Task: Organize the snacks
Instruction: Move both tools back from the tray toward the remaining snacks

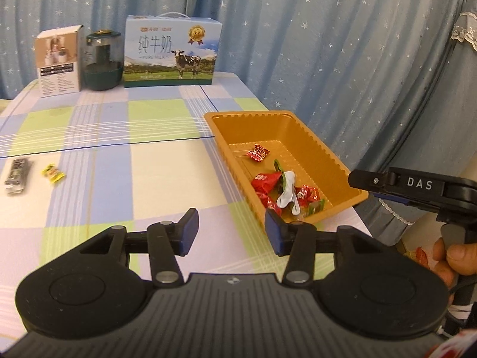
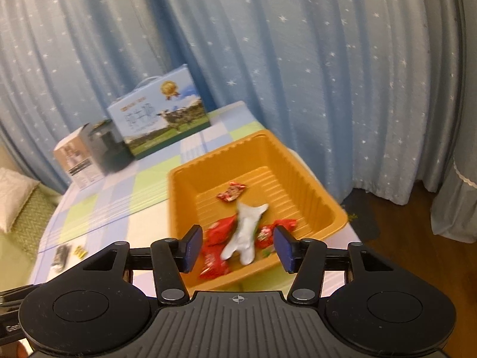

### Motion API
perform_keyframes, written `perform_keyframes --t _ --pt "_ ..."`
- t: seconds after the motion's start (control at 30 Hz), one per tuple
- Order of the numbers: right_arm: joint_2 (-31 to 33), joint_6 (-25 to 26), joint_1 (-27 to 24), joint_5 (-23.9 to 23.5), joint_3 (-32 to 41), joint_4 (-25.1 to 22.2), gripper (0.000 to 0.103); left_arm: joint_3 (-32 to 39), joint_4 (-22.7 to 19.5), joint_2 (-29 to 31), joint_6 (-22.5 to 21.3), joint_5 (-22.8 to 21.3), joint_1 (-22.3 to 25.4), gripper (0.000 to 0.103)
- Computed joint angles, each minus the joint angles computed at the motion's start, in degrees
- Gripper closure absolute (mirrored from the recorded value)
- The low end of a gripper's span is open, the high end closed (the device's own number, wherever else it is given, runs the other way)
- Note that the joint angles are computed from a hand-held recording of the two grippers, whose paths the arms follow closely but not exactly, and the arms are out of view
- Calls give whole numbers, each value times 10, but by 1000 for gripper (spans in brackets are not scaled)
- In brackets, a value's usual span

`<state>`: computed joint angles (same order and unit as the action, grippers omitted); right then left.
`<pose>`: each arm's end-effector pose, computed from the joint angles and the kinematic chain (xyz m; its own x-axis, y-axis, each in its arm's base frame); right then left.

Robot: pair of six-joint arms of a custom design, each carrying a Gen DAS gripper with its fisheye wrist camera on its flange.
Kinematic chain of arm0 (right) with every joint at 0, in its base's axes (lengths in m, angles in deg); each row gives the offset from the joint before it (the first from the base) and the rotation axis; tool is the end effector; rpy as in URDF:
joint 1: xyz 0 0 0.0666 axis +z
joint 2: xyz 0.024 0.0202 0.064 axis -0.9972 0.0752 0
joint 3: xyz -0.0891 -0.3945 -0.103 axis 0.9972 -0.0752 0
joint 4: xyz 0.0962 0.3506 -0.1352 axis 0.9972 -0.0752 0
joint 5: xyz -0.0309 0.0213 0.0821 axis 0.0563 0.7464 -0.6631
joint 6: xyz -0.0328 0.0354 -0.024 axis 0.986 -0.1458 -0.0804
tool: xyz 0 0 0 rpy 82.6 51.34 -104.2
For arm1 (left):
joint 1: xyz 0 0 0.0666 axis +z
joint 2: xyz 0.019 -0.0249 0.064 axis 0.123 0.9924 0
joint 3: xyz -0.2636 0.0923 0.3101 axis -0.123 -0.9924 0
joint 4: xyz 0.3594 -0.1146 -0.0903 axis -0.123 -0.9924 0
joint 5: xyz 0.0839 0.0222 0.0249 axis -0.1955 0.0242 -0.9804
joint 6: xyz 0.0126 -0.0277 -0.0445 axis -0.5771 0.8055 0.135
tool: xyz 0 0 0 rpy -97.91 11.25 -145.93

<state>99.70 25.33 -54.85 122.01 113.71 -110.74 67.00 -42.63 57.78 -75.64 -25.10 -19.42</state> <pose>0.3845 0.2035 0.4213 -0.3504 0.5946 -0.7237 0.5387 0.7600 0.3636 0.5266 -0.2775 0.4215 -0.5675 0.3790 -0.7310 0.7046 0.6829 -0.1929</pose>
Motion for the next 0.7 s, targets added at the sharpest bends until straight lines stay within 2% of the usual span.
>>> perform_keyframes --t 0.3,0.7 --pt "37 -8 73 39 60 -42 47 -71 10 -68 2 2 37 52" --pt "94 0 113 25 116 -40 47 -114 9 -111 -10 -11 95 45"
